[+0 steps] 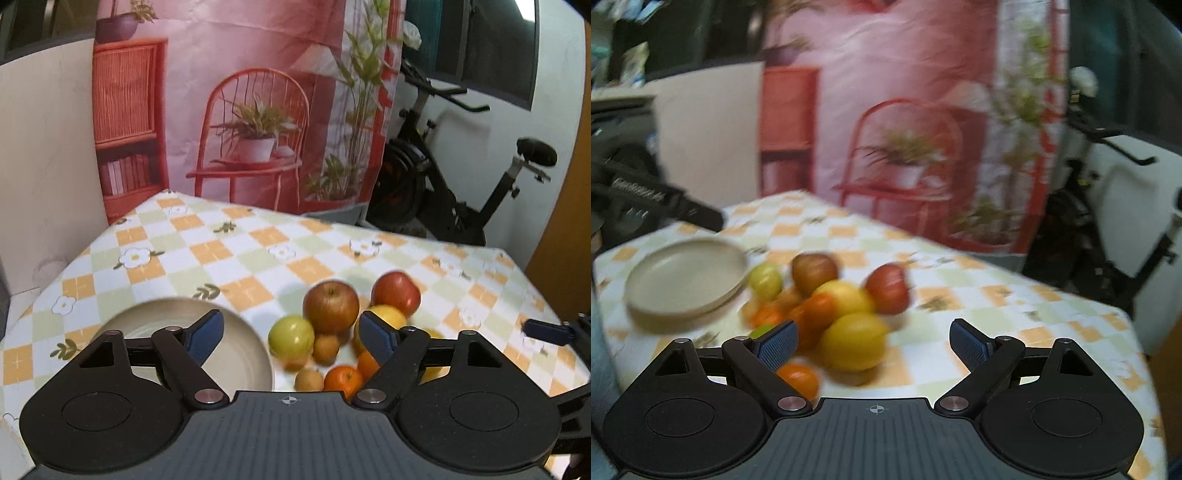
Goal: Organize fruits
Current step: 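Reach the right tool into the fruit pile and grasp a tangerine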
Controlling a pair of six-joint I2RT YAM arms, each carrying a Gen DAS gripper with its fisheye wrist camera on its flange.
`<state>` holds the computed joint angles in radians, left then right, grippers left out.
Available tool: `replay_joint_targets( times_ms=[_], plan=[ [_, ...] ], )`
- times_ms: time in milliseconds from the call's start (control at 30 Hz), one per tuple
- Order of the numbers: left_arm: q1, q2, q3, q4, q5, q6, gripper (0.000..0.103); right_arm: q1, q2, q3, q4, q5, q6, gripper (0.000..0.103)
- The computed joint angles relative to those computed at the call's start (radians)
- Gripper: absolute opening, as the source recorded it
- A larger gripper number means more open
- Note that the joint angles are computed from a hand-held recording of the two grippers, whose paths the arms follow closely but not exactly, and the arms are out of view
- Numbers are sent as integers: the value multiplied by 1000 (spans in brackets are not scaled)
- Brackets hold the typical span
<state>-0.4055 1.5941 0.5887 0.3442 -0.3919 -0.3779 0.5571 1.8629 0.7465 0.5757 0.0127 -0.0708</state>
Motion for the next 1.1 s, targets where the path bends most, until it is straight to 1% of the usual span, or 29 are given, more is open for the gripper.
replay_joint_targets(
  times_ms=[133,267,400,467,533,633,733,767,867,967,1100],
  plan=[
    [0,19,-28,39,-13,19,81,47,93,33,66,27,74,87],
    [-8,38,-36,56,-19,34,81,19,151,27,134,-10,144,87],
    [-22,86,-30,79,-38,52,81,-23,218,6,244,-38,191,87],
    [-26,112,-18,73,-40,59,77,-37,257,7,286,-57,220,85],
    [-23,126,-18,80,-36,64,76,-41,274,17,292,-69,247,80],
    [-15,142,-19,102,-28,61,76,-45,282,-1,343,-76,262,80],
    [-9,162,-21,135,-27,64,76,-56,293,-12,375,-113,296,80],
    [-8,168,-16,134,-28,58,76,-61,292,-16,378,-126,299,79],
    [-1,178,-9,127,-20,37,76,-72,288,-1,337,-177,295,77],
    [-1,184,-4,126,-11,34,76,-64,285,15,299,-187,276,71],
    [-8,189,-9,138,-4,46,76,-49,288,35,271,-206,268,69]
  ],
)
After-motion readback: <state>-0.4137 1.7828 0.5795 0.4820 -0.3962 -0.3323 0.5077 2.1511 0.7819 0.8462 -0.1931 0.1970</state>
